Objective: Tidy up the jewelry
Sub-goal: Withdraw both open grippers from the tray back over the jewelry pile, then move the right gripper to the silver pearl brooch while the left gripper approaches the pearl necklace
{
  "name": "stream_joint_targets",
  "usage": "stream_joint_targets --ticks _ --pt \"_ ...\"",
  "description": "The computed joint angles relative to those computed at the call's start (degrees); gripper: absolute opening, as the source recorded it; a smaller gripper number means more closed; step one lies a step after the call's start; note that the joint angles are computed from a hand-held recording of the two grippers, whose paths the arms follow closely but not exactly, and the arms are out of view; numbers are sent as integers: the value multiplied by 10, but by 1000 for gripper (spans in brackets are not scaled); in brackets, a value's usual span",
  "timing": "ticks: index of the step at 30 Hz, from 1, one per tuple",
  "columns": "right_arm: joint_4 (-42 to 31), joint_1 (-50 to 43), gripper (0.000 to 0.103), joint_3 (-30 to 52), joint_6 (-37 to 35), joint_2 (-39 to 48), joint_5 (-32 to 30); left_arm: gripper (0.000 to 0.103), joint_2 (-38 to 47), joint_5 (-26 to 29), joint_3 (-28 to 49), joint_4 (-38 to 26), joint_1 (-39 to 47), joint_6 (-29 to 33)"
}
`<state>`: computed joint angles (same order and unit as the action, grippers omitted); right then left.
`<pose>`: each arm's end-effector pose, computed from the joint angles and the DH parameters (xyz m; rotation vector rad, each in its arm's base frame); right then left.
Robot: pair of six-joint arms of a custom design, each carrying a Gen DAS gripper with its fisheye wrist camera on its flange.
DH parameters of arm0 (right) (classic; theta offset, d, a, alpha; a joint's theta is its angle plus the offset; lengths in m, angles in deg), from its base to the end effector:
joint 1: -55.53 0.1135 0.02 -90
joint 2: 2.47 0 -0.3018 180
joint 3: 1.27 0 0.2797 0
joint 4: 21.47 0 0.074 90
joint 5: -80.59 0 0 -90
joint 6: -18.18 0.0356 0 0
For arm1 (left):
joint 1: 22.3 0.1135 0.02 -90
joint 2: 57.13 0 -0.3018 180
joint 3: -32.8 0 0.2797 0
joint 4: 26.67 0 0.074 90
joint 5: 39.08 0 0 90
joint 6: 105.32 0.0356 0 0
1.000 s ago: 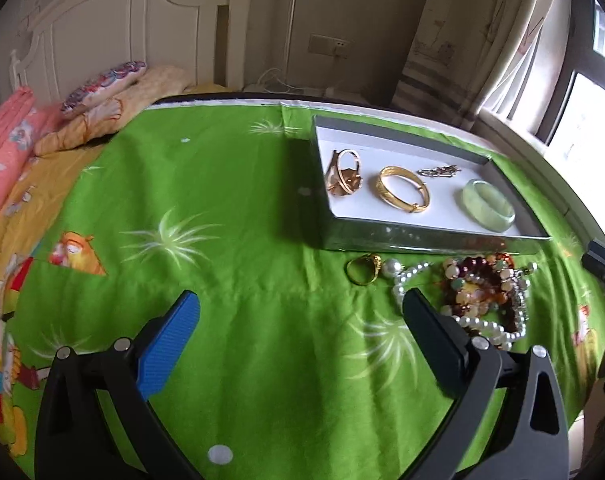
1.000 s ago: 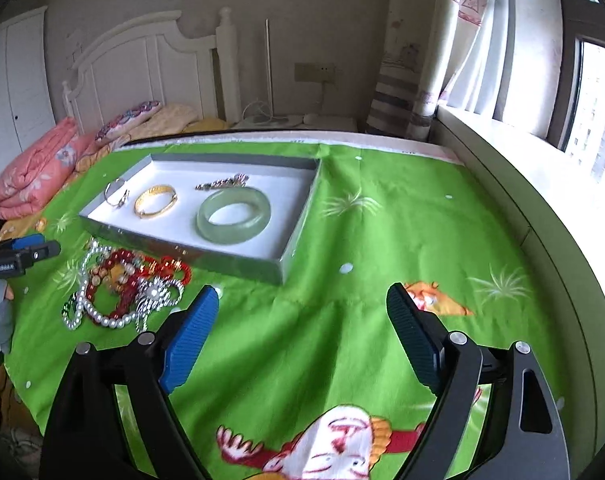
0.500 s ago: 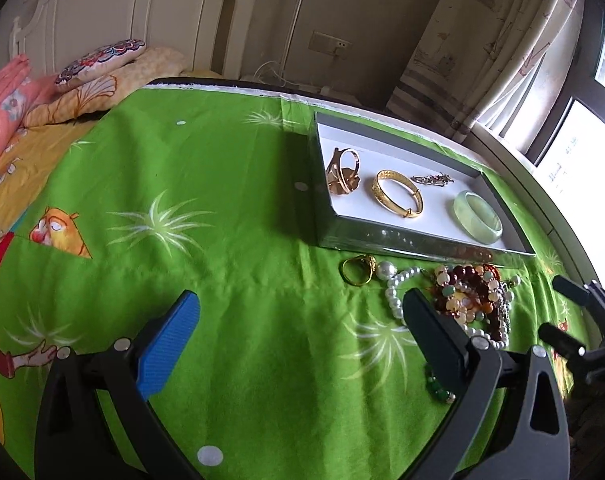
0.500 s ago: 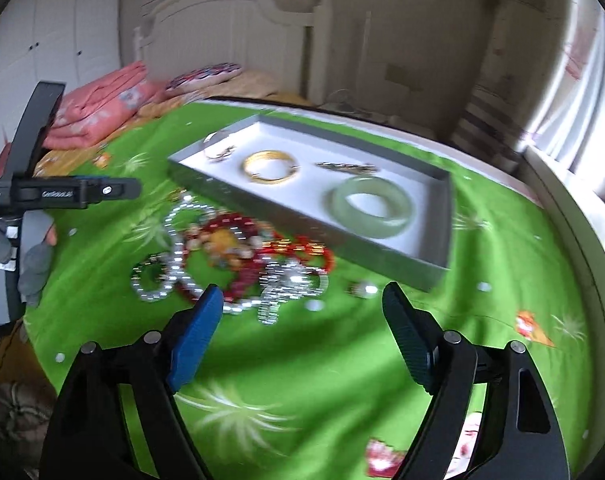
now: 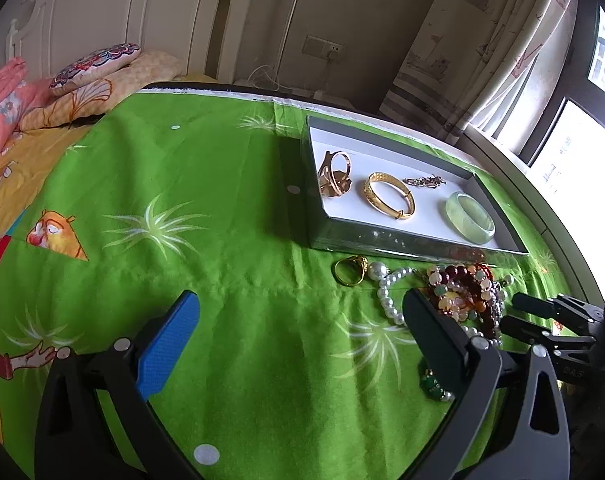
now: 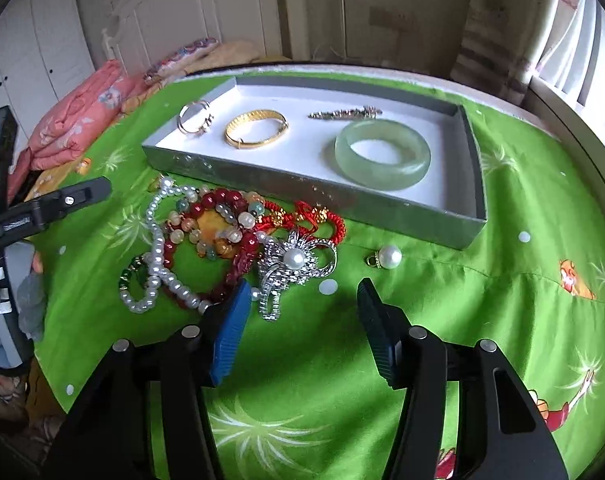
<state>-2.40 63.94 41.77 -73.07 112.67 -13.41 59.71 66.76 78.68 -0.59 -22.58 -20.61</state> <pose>0.2965 0.0463 0.0331 -0.2394 2.4870 0.1392 0.3242 -0.0113 0.0420 0.0329 2.3467 -0.3729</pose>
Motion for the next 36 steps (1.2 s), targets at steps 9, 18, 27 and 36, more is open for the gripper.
stream_joint_targets --ticks 9,18,27,36 --pt "-57 40 55 41 46 3 55 101 -2 17 -13 24 5 0" --pt "-35 29 54 30 12 11 70 101 -3 36 -21 38 12 2" --pt "-52 28 54 32 26 3 70 101 -3 44 -27 49 17 3" --pt "-43 14 35 29 59 -2 66 101 -4 47 -26 49 16 1"
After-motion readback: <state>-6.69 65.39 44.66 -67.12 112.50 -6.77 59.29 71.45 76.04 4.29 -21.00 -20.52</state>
